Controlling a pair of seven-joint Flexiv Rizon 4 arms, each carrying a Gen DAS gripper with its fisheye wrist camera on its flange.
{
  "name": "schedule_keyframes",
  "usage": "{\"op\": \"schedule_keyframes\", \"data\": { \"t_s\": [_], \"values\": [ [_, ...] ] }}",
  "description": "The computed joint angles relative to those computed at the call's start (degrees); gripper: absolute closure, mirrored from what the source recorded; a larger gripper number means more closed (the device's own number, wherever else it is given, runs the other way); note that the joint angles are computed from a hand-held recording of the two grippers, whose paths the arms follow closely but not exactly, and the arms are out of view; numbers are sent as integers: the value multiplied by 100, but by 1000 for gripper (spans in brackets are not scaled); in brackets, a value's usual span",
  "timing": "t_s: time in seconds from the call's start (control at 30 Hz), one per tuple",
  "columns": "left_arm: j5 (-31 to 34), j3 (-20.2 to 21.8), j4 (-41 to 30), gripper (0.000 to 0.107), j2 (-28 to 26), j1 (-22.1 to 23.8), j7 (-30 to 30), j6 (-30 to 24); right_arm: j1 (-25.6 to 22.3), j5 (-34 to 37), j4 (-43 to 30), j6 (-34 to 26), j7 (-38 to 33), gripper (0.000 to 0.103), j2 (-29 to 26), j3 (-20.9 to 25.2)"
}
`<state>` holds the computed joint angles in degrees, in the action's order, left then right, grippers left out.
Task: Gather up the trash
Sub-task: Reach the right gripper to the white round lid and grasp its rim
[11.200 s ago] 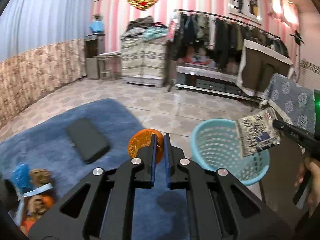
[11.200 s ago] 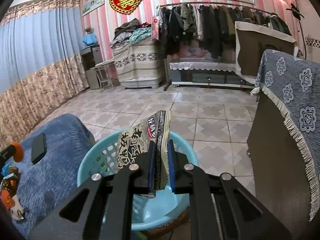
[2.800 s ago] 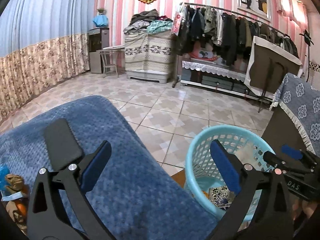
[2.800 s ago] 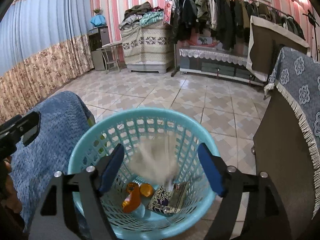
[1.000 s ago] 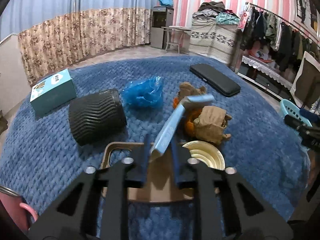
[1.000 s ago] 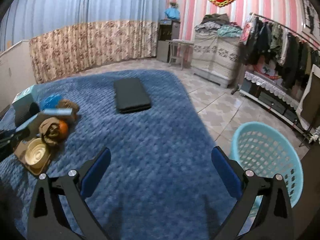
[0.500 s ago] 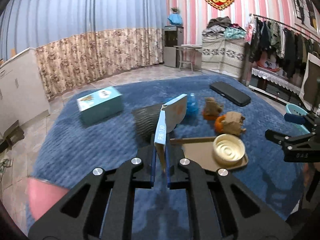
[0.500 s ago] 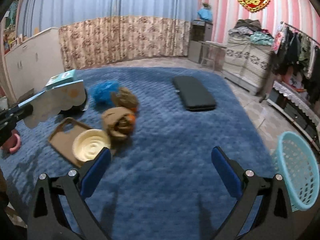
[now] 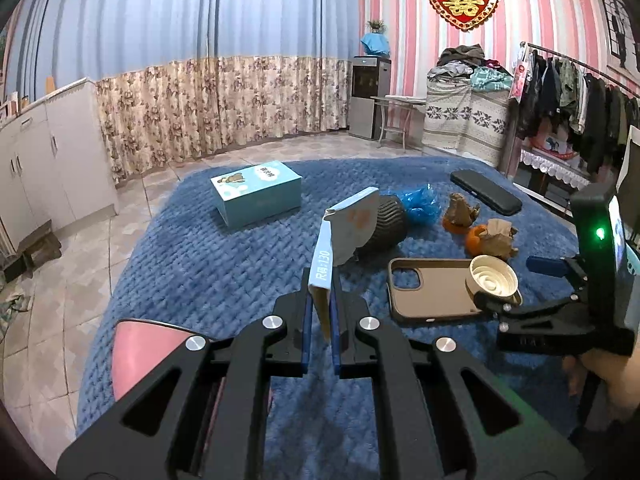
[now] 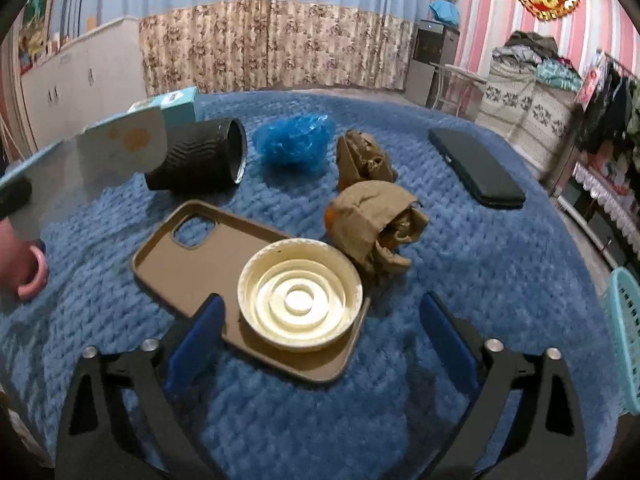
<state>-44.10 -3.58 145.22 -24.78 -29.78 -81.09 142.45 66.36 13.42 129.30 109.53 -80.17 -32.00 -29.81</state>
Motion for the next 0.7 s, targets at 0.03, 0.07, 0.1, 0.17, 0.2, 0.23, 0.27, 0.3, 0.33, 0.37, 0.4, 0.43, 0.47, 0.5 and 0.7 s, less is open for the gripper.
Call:
{"op": "schedule_keyframes", "data": {
  "t_s": [0.03,0.07,0.1,0.17,0.2,0.23,0.27,0.3,0.33,0.37,0.4,0.43,0.47,0.5,0.7],
  "values": [
    [51,5,11,101,-7,24,-22,8,-123,-43,-34,-35,14,23,30,118],
    [132,13,34,101,-15,66,-64,15,-388,-178,-73,-83,36,30,97,373],
    [142,11,24,101,-19,75,-71,-6,-492,-236,-103,-110,32,36,114,489],
    [200,12,3,101,-29,111,-111,-58,-477,-283,-125,-81,35,36,72,477],
    [202,16,-6,101,-32,99,-109,-60,-473,-283,-98,-23,18,36,82,485],
    [200,24,-12,101,-24,91,-88,-68,-515,-286,-92,26,-5,36,87,530],
    [134,26,-28,101,-27,37,-32,-59,-571,-292,-58,86,-51,36,133,596],
    [86,35,-49,101,-24,-1,46,-48,-632,-299,-27,124,-111,36,191,665],
    [34,34,-69,101,-25,-37,104,-33,-661,-283,-15,147,-163,36,218,709],
    [-12,31,-79,101,-17,-68,154,-7,-650,-259,54,199,-254,36,298,716],
    [-95,21,-104,101,-7,-125,219,37,-615,-212,94,223,-343,36,346,693],
    [-138,4,-116,101,2,-154,254,72,-590,-170,114,225,-426,36,385,677],
    [-179,-16,-128,101,14,-180,292,96,-596,-145,191,267,-531,39,474,688],
    [-269,-40,-168,101,34,-239,387,114,-618,-114,216,264,-619,41,526,697],
    [-547,-193,-428,101,58,-419,801,127,-1030,83,372,352,-946,41,846,939]
  ]
}}
